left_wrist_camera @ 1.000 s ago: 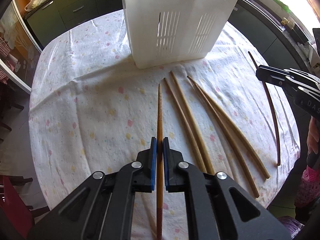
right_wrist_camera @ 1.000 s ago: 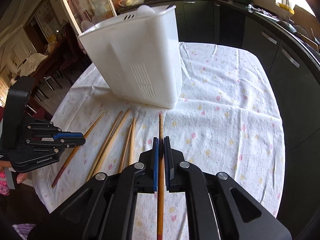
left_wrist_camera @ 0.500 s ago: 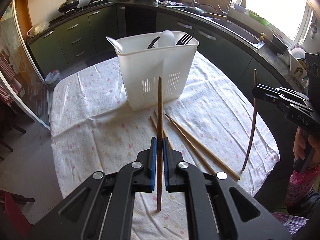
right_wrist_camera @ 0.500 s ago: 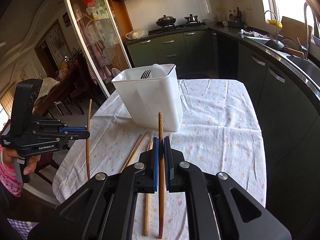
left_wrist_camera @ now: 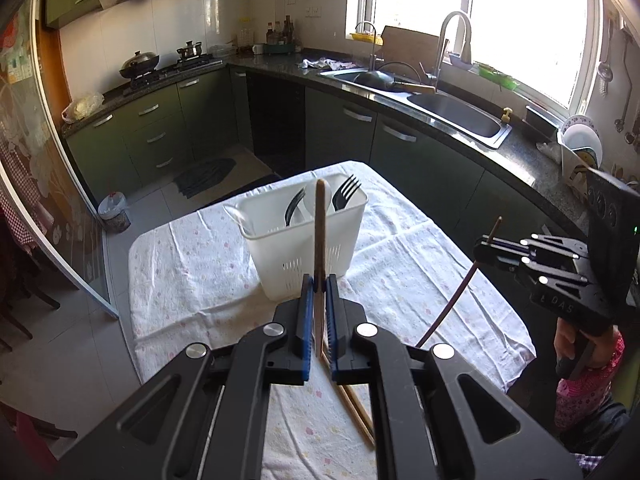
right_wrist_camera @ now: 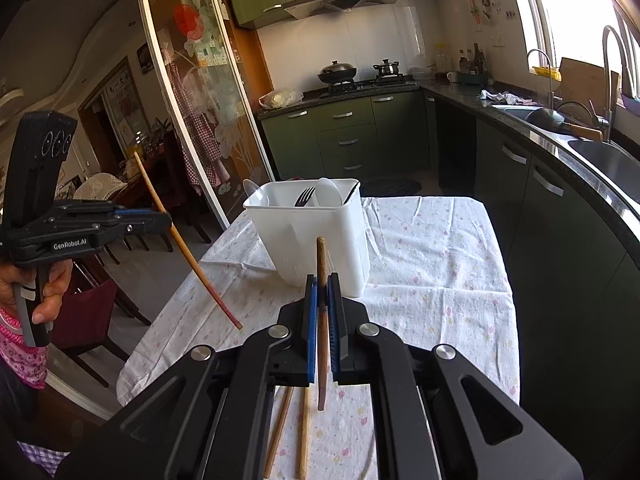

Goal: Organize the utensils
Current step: 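Carry both chopsticks over the white caddy and open both grippers to drop them in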

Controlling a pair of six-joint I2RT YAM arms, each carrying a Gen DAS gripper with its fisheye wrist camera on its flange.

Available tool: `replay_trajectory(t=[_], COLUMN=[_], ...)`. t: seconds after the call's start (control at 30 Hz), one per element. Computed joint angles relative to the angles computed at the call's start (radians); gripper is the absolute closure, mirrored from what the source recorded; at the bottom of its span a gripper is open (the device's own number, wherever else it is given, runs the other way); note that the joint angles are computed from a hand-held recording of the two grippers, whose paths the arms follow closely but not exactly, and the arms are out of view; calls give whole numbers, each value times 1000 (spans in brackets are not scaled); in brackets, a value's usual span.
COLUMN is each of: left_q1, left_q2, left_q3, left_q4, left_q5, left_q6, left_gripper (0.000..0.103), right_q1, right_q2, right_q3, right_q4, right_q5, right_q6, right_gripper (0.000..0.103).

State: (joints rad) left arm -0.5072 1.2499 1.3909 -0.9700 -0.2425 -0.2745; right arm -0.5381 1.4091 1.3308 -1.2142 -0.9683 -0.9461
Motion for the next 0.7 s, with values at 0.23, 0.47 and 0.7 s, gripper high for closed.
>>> replay_trajectory(t=[0.23,0.47,0.7], left_q1=[35,61,114], left_q2=[130,258,341], left_q3=[282,453,398], left_q4=[-29,-9,1], left_q5=[-61,-121,-54], left_q6=[51,82,65], left_gripper=[97,97,97], right_q1=[-8,-24,-31], right_q2=[6,26,40], right_q3=[13,27,65], right_q4=[-23,-48,-67], right_q5=[-6,-8,-21], right_q6=[-18,-50,-50], right_gripper=[97,97,97])
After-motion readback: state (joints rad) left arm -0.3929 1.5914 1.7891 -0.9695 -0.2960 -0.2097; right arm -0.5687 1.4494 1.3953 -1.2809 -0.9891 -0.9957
